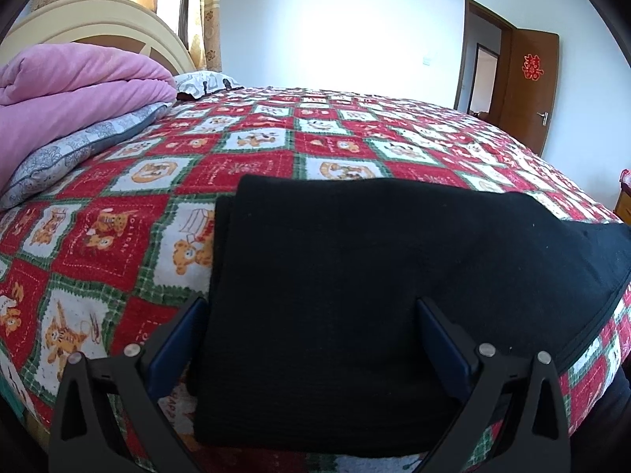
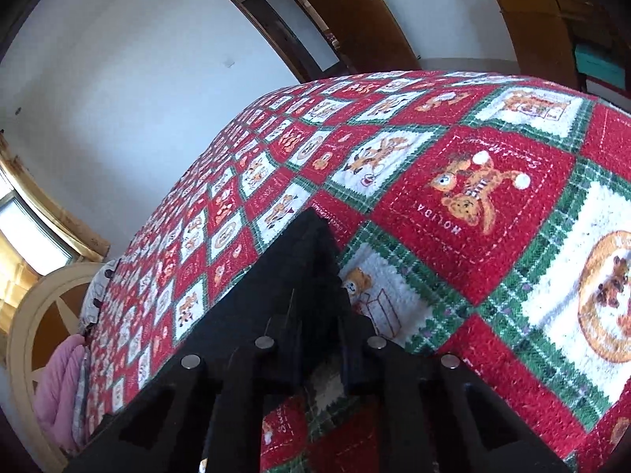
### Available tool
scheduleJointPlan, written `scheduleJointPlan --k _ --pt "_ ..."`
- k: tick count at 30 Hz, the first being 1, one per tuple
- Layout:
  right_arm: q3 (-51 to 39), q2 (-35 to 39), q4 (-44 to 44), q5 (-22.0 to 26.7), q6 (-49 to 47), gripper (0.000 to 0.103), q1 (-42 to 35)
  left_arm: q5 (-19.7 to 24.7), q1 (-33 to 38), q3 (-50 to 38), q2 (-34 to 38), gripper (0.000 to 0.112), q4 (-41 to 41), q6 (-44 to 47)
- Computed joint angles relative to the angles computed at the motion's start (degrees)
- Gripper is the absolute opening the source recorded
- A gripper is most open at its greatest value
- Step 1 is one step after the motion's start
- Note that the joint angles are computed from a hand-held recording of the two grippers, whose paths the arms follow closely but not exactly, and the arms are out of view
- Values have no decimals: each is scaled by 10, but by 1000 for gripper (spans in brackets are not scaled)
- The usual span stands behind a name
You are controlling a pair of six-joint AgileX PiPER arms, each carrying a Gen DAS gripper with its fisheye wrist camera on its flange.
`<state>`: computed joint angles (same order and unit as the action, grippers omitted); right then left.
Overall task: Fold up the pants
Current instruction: 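Grasp the pants leg end with the right tool and lift it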
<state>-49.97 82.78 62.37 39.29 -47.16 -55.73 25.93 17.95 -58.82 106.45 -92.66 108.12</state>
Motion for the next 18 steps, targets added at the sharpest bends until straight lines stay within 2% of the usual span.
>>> scheduleJointPlan --k 3,6,12,14,18 --pt "1 -8 -30 -40 20 18 26 -9 -3 2 -6 103 2 -3" --pt "5 -13 -42 -66 24 18 41 -8 -3 12 -9 103 -38 38" --pt "17 -10 76 -11 -75 11 -6 25 19 15 -2 103 -62 51" --pt "29 -23 103 -11 -108 10 -6 38 27 9 5 103 -48 32" --pt "50 -55 152 -18 -170 10 5 34 22 15 4 103 -68 56"
